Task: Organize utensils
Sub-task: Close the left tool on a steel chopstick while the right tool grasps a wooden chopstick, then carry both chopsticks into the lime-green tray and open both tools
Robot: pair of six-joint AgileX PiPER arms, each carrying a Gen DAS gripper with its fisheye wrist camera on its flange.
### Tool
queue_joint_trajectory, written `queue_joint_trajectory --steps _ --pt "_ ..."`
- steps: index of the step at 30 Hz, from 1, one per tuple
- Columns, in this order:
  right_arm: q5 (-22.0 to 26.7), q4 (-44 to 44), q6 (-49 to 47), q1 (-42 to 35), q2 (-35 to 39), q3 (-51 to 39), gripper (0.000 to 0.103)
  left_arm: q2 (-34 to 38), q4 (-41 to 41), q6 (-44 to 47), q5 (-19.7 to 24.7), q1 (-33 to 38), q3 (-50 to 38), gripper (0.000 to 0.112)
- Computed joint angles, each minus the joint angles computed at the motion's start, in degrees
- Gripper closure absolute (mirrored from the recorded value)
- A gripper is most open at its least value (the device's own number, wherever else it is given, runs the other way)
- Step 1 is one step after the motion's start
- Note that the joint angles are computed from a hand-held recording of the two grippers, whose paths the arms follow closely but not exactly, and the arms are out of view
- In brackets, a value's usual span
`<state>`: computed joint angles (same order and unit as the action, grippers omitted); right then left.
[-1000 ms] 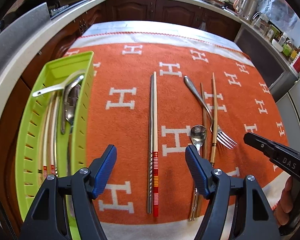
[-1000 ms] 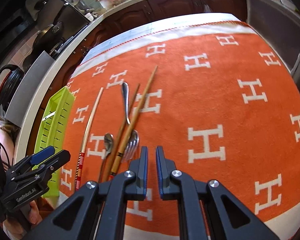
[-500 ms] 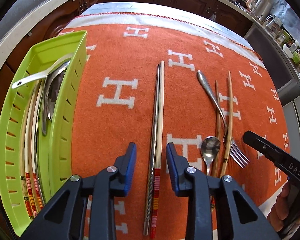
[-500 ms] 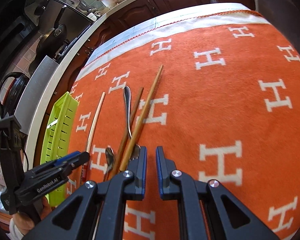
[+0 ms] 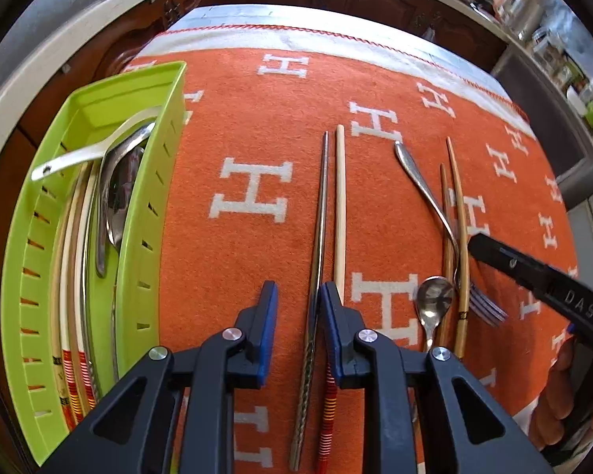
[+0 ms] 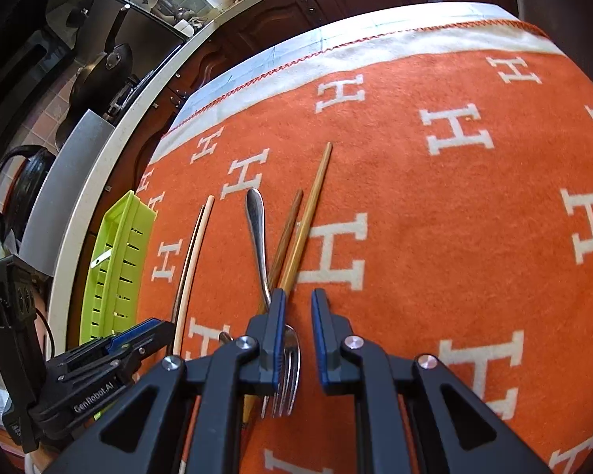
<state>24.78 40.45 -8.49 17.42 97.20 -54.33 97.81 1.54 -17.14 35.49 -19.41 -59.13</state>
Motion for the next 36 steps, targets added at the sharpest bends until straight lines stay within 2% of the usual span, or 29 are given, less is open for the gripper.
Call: queue_joint_trajectory --steps 9,13,14,15,16,22,27,36 --pt "1.1 -3.1 2.5 1.3 1.4 -2.2 0.09 1.8 9.0 -6.8 -0.8 -4.0 -1.3 0.09" --pt "1.3 0.9 -1.3 0.6 1.5 -1.7 0.094 1.6 9.1 -6.4 -2.1 -4.1 -0.7 0.092" --pt "1.8 3.7 -4.0 -0.1 1.5 -1.3 0.094 1.1 8.2 -5.5 -2.7 -3.8 -0.2 0.094" --pt "2.1 5.6 -5.7 -0.6 1.4 -1.0 0.095 0.8 6.6 -4.3 -3.7 -3.3 0.4 0.104" --pt "2.3 7.0 -6.8 -1.0 1.3 -0.7 0.096 0.5 3.4 -1.6 -4.7 -2.3 0.9 0.107" --pt "5.2 16.8 -14.7 -4.0 0.3 1.3 0.096 -0.8 -6.3 6.1 -8.7 0.7 3.8 0.109" --pt "6.5 21.2 -18.1 -4.9 -1.6 2.6 0.096 -2.3 -13.1 12.0 -8.1 2.4 5.1 0.109" --pt "8.9 24.2 -19.8 -3.8 -4.8 2.9 0.096 -10.5 -16.8 15.9 -6.5 3.9 8.7 0.109"
